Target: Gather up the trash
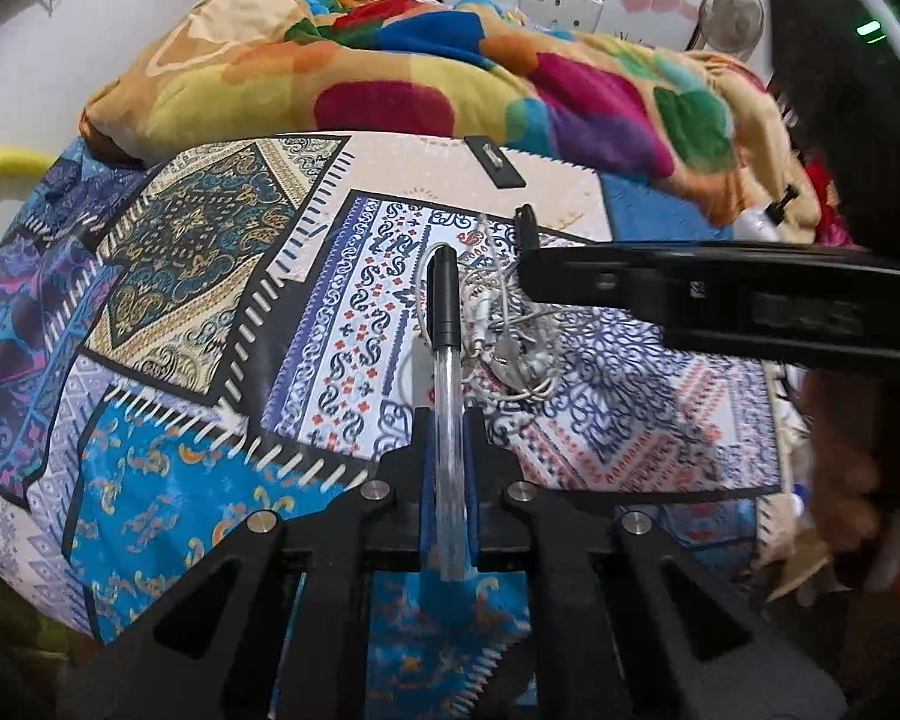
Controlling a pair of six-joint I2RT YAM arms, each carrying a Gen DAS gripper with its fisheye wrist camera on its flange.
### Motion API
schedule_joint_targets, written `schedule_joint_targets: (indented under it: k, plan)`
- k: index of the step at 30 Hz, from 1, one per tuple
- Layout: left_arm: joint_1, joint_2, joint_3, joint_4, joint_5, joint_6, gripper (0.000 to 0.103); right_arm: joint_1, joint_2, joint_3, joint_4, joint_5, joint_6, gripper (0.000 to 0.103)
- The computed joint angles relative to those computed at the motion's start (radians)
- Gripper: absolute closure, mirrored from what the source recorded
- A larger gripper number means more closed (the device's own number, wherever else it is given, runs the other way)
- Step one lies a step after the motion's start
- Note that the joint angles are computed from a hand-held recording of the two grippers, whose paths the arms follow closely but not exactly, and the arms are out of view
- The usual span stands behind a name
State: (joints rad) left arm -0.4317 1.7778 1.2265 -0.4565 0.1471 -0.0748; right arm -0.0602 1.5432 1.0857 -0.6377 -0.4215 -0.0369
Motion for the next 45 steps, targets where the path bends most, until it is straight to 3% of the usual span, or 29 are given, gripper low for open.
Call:
schedule_joint_targets:
  k: [11, 17, 30, 38, 45]
  plan:
    - [0.096, -0.086, -0.094, -0.055, 0.116, -0.012, 0.096, 0.116, 0.056, -0.026, 0.022, 0.094, -0.042, 0.057]
    - [0.113, -0.132, -0.126, -0.053, 0.139, -0.023, 0.096, 0.181, 0.098, -0.025, 0.049, 0.153, -0.046, 0.086]
    - [0.162, -0.248, -0.122, -0.086, 0.156, -0.028, 0.096, 0.197, 0.104, 0.064, 0.070, 0.281, 0.100, 0.087]
    - [0.204, -0.313, -0.141, -0.094, 0.204, -0.045, 0.096, 0.240, 0.086, 0.093, 0.066, 0.402, 0.089, 0.087]
    - [0.188, -0.268, -0.085, -0.094, 0.208, -0.061, 0.096, 0.265, 0.071, 0.070, 0.027, 0.348, 0.068, 0.087]
